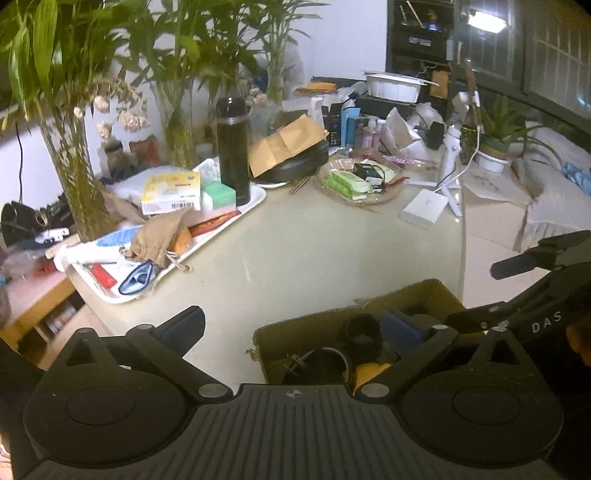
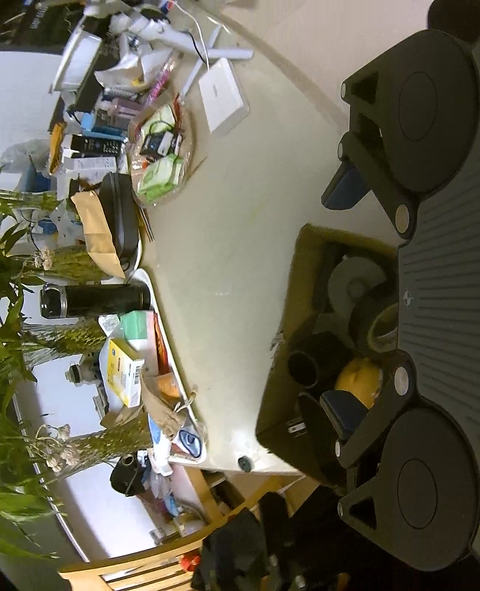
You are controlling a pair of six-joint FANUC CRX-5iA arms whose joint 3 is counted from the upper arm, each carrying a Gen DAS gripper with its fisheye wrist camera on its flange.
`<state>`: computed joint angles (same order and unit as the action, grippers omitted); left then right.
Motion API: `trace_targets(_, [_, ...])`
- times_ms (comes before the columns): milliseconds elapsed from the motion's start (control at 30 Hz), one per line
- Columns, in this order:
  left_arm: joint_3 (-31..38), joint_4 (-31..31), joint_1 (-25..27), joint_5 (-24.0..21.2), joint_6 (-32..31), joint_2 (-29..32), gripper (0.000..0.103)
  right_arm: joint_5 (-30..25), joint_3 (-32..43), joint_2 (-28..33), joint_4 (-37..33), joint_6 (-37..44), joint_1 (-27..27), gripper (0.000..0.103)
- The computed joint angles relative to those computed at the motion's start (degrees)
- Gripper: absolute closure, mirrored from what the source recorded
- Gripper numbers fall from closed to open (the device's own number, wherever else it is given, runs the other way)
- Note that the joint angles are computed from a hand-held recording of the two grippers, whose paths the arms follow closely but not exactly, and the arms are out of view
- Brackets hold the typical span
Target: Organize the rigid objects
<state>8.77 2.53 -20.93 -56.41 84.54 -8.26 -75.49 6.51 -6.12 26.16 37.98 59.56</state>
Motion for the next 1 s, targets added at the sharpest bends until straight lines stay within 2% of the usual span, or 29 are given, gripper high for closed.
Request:
trace_targets(133, [1.89, -2.71, -1.27, -4.06, 1.8, 0.81, 0.0, -2.33, -0.69, -0.71, -0.94, -1.4, 1.44, 0.0])
trace_targets(300, [2.4, -2.65, -1.2, -8.59, 2.23, 1.36, 0.0, -5.82, -1.13, -0.89, -3.09, -3.96, 2.54, 0.0])
trace_targets(500, [2.48, -2.28, -0.92, -13.83, 4.09, 2.04, 0.0, -6.94, -2.13, -1.88, -5.4, -6.19, 3.28, 0.0])
trace_targets(600, [1.81, -1.86, -0.47, -15.54, 5.25, 1.97, 0.0, -8.46, -1.58, -1.29, -6.46, -6.1, 3.16, 0.0])
trace_targets(800, [2.98, -5.43, -1.73, -18.78, 7.83, 2.74, 0.0, -10.39, -0.23, 0.09, -8.28, -4.43, 3.01, 0.0])
trace_targets(1000, [4.04, -6.98, -2.71, -20.3, 7.06, 3.6, 0.0, -11.16, 0.41, 0.75, -8.81, -3.16, 3.06, 0.0])
